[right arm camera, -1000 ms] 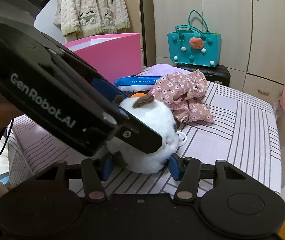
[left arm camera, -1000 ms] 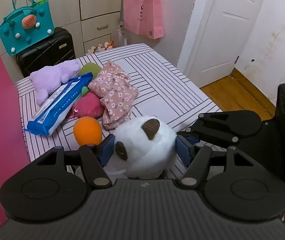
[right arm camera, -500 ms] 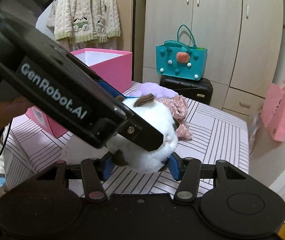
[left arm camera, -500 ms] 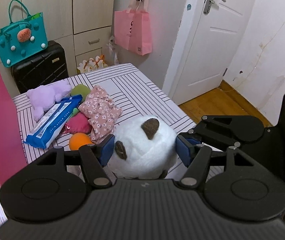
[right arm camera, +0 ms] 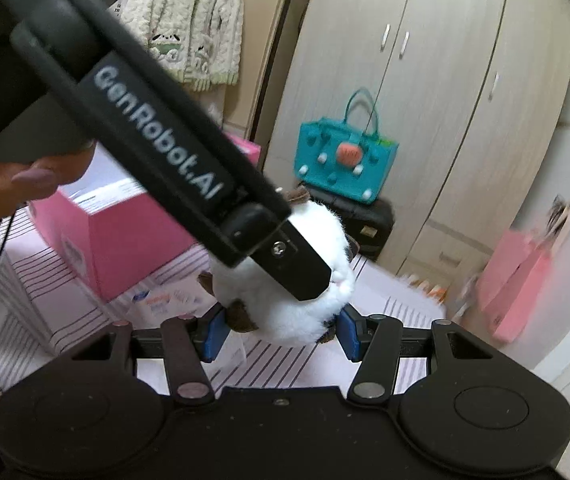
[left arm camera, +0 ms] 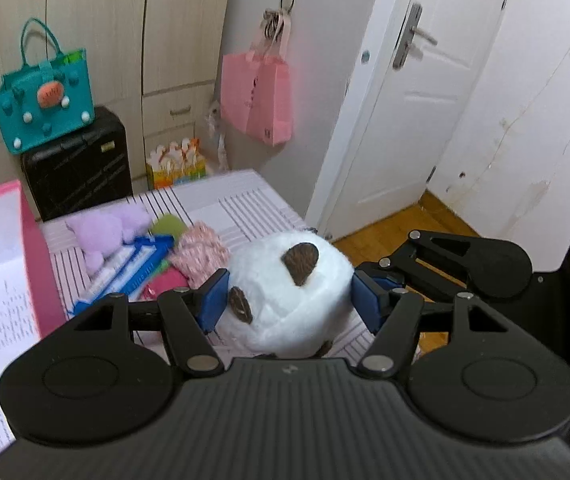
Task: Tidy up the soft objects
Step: 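Lift the panda with the right gripper and carry it over the pink box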
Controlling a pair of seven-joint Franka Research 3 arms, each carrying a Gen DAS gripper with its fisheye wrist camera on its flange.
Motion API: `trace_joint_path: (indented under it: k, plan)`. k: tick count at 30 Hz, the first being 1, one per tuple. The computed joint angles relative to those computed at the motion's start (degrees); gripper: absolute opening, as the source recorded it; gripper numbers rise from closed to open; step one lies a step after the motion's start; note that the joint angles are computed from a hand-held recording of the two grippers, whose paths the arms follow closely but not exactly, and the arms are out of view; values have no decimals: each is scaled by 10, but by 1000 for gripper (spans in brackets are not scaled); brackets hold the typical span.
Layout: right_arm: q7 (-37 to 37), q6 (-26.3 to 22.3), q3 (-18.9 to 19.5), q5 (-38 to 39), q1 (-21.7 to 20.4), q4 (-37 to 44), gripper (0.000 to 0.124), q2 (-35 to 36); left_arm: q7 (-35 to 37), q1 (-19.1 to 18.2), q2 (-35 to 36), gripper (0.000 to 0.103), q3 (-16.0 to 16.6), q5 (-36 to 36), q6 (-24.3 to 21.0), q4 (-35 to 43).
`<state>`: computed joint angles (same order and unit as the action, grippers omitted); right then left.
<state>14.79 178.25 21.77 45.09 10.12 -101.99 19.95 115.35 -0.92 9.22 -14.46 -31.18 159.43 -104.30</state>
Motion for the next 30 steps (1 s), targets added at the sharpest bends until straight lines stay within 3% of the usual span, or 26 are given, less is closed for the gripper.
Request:
trace_joint_path:
  k: [2, 8, 14, 19, 30]
  plan:
    - [7, 14, -8, -14, 13, 1, 60, -2, 11, 5, -7, 65, -1, -15, 3, -1]
    - [75, -18, -47, -72, 52, -1, 60, -23, 43, 11, -36, 65, 10, -67, -3, -21]
    - [158, -140, -91, -123, 81, 36, 60, -35, 24, 6, -73, 65, 45, -78, -44, -46]
    - [202, -226, -111, -174, 106, 97, 60, -17, -9, 6, -104, 65, 74, -82, -53, -73]
    - [215, -344, -96, -223, 155, 312, 60, 109, -52, 9, -158, 66, 132, -74, 4, -138]
